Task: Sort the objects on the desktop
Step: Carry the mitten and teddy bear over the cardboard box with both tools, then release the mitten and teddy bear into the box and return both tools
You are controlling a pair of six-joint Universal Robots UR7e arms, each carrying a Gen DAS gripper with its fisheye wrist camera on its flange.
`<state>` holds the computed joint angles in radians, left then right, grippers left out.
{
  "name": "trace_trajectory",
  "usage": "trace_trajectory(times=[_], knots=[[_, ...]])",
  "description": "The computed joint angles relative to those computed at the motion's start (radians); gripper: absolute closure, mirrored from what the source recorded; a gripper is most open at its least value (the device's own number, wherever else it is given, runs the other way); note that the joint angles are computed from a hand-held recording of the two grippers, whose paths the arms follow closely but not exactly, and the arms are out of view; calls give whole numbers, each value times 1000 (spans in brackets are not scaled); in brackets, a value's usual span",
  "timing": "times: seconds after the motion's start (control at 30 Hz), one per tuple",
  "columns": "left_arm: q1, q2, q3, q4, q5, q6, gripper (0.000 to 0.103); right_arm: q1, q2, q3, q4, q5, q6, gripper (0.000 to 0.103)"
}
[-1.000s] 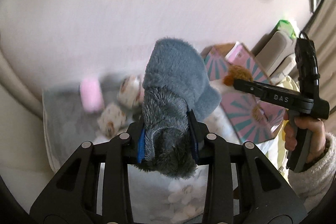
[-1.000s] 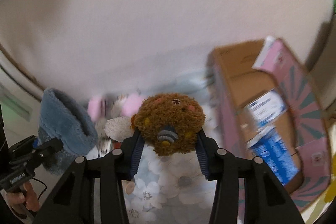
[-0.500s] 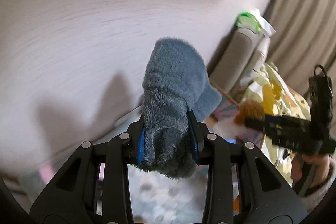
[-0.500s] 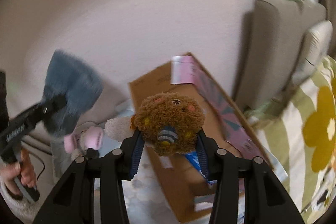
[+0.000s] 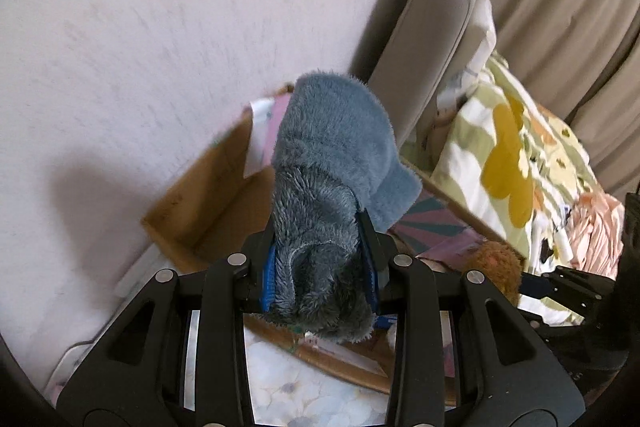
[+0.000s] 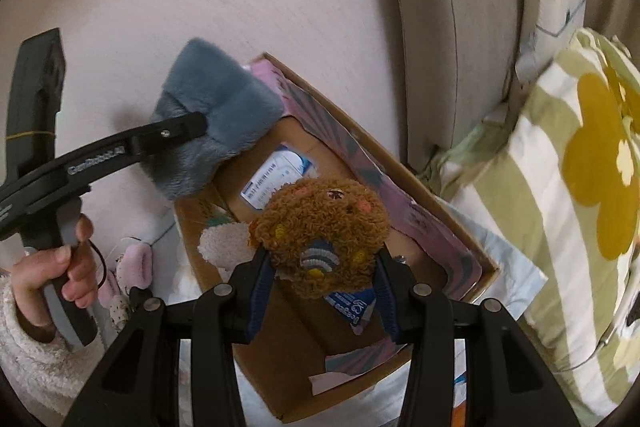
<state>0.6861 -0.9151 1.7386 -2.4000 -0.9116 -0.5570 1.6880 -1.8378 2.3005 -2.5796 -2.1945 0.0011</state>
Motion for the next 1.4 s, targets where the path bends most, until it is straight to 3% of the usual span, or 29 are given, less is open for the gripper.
trace_trajectory(times=[0.2, 0.3, 0.37, 0.4, 0.43, 0.47, 0.6, 0.77, 0.83, 0.93, 1.03, 1.1, 1.2, 1.4], knots=[[21, 22, -4, 20, -13, 8, 73, -39, -7, 11, -9, 38, 4, 60], [25, 27, -14, 49, -3, -16, 69, -42, 8, -3, 14, 26, 27, 53], [28, 32, -41, 134, 15, -88, 43, -36, 16, -6, 18, 7, 34, 45], [28, 33, -46, 148, 20, -106, 2, -34, 17, -5, 10, 0, 32, 38], [26, 27, -34, 124, 29, -105, 1, -25, 18, 0, -13, -15, 23, 31], [19, 14, -5, 63, 42, -95, 0, -20, 20, 5, -33, -24, 11, 29], [6, -25, 33, 32, 34, -120, 0, 11, 26, 13, -68, -72, -53, 29], [-44, -63, 83, 46, 70, -151, 0, 24, 24, 17, -65, -57, -94, 29], [-75, -91, 110, 84, 90, -189, 0, 34, 27, 11, -49, -57, -102, 29], [-104, -135, 126, 143, 92, -246, 0, 91, 65, 8, -80, -145, -156, 29], [-146, -195, 161, 229, 105, -337, 0, 131, 76, -4, -49, -168, -176, 29], [-182, -238, 186, 319, 135, -424, 0, 150, 70, -25, 37, -149, -137, 29], [-243, -300, 220, 501, 225, -618, 0, 184, 74, -12, -11, -138, -175, 29], [-314, -438, 301, 632, 241, -828, 0, 235, 114, -19, -8, -112, -216, 29]])
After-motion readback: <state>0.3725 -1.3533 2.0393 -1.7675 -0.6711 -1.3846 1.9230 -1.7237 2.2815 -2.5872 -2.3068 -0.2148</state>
